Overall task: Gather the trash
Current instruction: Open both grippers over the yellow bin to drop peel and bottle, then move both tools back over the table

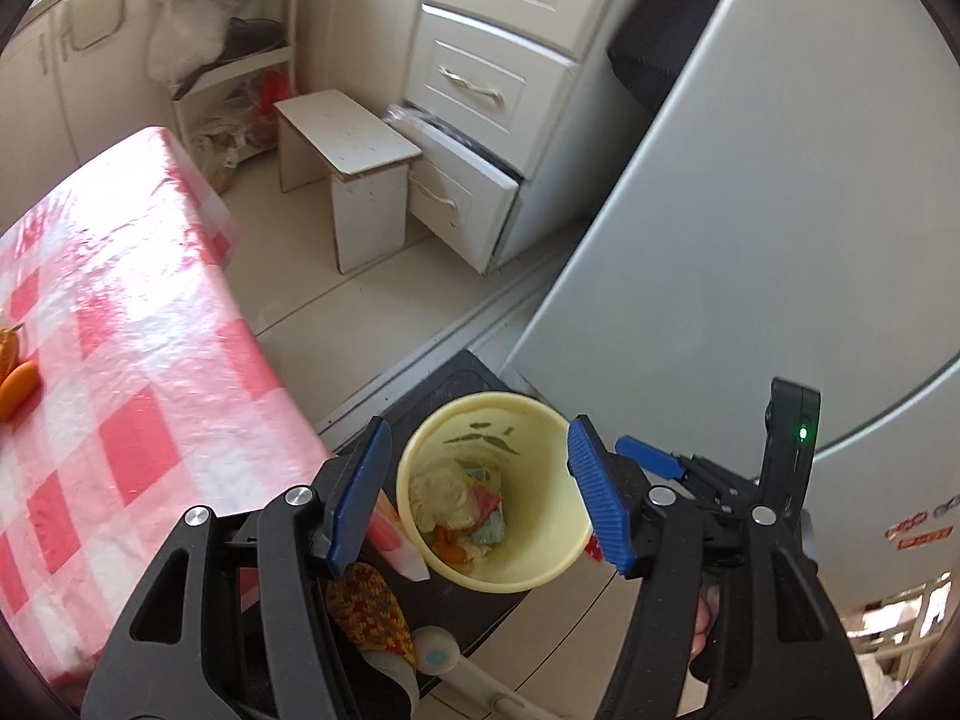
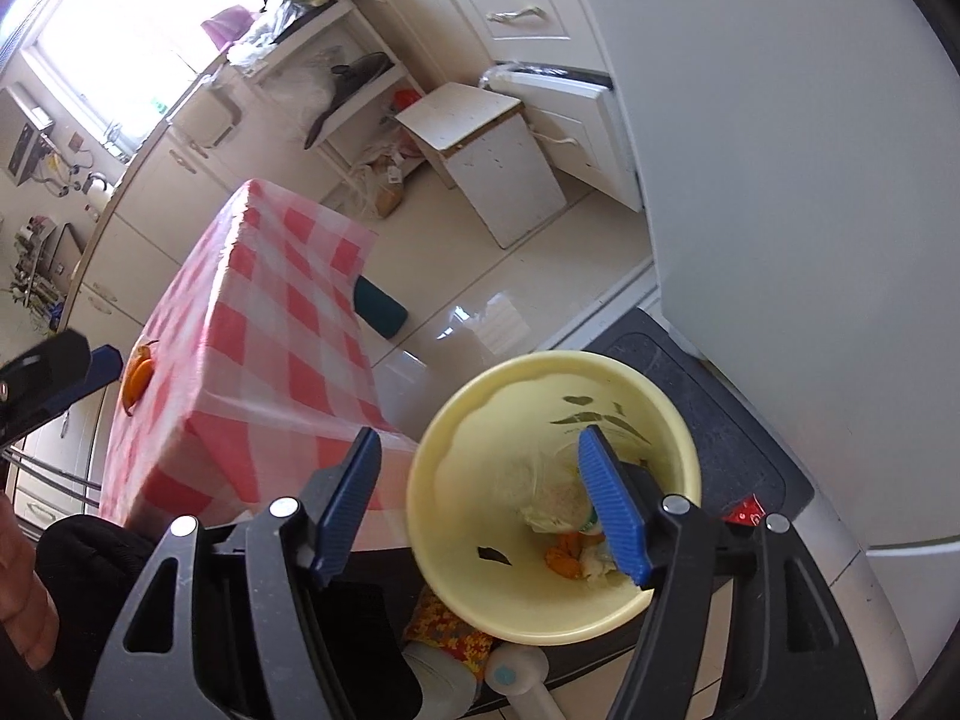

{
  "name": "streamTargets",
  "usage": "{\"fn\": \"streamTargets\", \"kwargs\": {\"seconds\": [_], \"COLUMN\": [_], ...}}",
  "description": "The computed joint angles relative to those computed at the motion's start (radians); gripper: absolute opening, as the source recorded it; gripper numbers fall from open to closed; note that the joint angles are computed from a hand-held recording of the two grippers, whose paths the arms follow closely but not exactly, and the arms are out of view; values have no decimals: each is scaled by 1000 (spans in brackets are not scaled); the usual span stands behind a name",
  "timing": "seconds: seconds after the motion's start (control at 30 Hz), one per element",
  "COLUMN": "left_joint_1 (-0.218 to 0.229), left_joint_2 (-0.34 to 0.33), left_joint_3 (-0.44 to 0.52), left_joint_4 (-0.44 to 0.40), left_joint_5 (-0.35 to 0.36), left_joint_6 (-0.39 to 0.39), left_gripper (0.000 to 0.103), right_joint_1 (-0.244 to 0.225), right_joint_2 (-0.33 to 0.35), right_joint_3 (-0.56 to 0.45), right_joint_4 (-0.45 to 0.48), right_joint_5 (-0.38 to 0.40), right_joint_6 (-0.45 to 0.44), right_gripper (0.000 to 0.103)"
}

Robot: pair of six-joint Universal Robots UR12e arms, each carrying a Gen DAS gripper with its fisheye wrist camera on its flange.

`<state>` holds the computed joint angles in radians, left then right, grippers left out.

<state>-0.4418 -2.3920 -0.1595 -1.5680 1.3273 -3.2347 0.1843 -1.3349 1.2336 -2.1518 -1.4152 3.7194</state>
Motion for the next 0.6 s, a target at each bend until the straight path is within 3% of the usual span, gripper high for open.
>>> {"fn": "streamTargets", "kwargs": {"seconds": [0.23, 0.43, 0.5, 0.6], "left_joint_1": [29, 80, 99, 133], "left_joint_2": [95, 169, 200, 246], "left_joint_3": [-158, -269, -318, -395], "left_joint_4": [124, 252, 299, 354], "left_joint_5": [-10, -2, 19, 105], "left_joint_6": [-19, -106, -122, -136], "left_gripper": [59, 62, 63, 66], "right_joint_1": [18, 32, 38, 53], "right_joint_2": [16, 39, 54, 89], "right_joint_3": [-43, -88, -113, -169], "right_joint_4": [-1, -6, -3, 2], "right_joint_5": [-4, -2, 5, 17], "right_joint_6": [-26, -47, -59, -93], "right_gripper": [67, 67, 67, 67]}}
